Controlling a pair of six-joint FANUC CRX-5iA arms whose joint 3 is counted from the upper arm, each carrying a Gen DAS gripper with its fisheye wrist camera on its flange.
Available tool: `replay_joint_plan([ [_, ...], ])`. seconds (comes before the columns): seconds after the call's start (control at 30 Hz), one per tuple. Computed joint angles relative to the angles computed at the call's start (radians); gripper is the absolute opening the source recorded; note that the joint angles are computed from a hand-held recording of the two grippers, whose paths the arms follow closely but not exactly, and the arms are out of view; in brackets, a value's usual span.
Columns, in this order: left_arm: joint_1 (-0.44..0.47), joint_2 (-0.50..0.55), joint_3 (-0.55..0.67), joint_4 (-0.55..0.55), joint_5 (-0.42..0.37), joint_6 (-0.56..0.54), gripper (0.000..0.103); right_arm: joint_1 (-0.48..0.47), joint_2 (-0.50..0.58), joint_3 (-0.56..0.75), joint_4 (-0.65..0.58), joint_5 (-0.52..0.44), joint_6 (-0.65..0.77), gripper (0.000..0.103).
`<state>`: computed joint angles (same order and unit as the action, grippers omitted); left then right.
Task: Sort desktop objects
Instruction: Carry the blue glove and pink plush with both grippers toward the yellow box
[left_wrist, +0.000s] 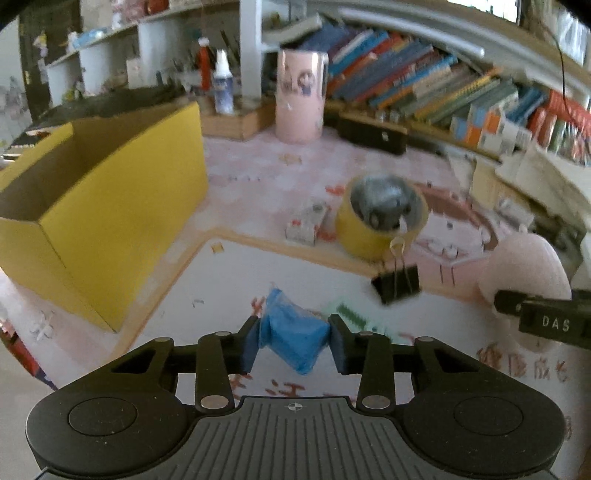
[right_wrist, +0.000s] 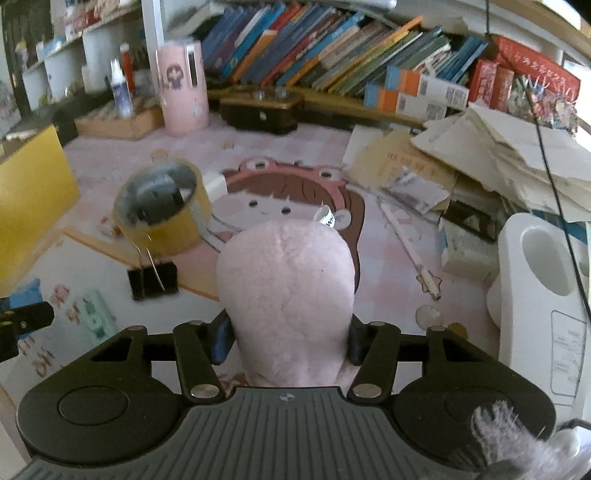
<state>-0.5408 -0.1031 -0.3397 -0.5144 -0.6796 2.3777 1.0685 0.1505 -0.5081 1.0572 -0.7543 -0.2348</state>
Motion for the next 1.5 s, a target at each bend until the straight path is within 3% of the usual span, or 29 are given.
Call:
replay_joint_plan([
  [0.17,-0.013,-0.042,-0.012,-0.043,-0.013,0.040,0.037,0.021,-0.024,-0.024,0.091,-0.017,-0.099,0.053],
  [0.37,0.006,-0.122,-0.079,-0.034,0.003,0.039,0.037,0.070,-0.021,-0.010,0.116,-0.035,-0.125,0.053],
  [0.6,0.091,-0.259,-0.202,0.061,0.060,-0.091,0.037,0.171,0.010,0.039,0.080,-0.114,-0.138,0.053],
  [0.77,0.224,-0.388,-0.324,0.247,0.110,-0.333,0.037,0.250,0.047,0.099,0.040,-0.197,-0.155,0.054],
  [1.07,0.520,-0.657,-0.569,0.714,0.113,-0.951,0.036,0.370,0.136,0.232,-0.024,-0.306,-0.197,0.054],
  [1.3,0.784,-0.858,-0.707,0.995,-0.050,-1.347,0.036,0.434,0.216,0.342,-0.083,-0.342,-0.203,0.054],
  [1.5,1.006,-0.978,-0.765,1.121,-0.247,-1.557,0.036,0.471,0.265,0.418,-0.142,-0.350,-0.189,0.054],
])
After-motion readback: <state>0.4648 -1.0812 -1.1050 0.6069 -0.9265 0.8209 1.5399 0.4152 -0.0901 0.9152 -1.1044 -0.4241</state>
